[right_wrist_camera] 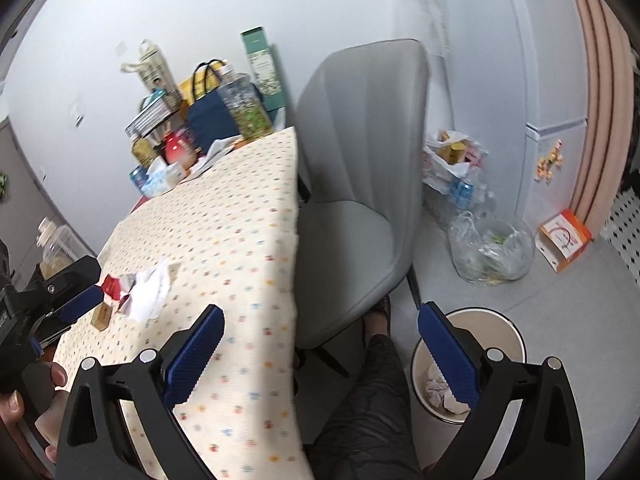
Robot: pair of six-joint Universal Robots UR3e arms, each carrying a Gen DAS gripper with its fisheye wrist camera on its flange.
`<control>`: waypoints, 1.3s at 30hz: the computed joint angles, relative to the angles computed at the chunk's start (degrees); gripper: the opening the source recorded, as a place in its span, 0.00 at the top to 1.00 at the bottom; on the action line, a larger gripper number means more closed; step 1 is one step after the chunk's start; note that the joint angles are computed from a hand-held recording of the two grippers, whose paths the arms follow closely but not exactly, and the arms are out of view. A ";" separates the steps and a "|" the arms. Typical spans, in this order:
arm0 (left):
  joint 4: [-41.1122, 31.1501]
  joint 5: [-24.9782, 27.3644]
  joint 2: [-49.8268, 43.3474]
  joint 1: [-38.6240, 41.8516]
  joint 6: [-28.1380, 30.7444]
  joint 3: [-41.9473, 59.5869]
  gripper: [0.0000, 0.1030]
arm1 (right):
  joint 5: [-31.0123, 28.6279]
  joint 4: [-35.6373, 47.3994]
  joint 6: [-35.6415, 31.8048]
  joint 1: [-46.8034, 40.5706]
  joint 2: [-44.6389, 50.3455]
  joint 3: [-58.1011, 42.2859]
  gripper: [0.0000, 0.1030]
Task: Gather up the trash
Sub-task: 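Move both tools back over the table toward the small cardboard box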
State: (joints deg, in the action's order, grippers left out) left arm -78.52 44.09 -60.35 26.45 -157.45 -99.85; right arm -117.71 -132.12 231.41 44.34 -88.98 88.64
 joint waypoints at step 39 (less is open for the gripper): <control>-43.43 -8.99 -0.67 47.67 48.50 10.05 0.06 | -4.02 30.48 -13.61 10.05 54.27 -87.09 0.07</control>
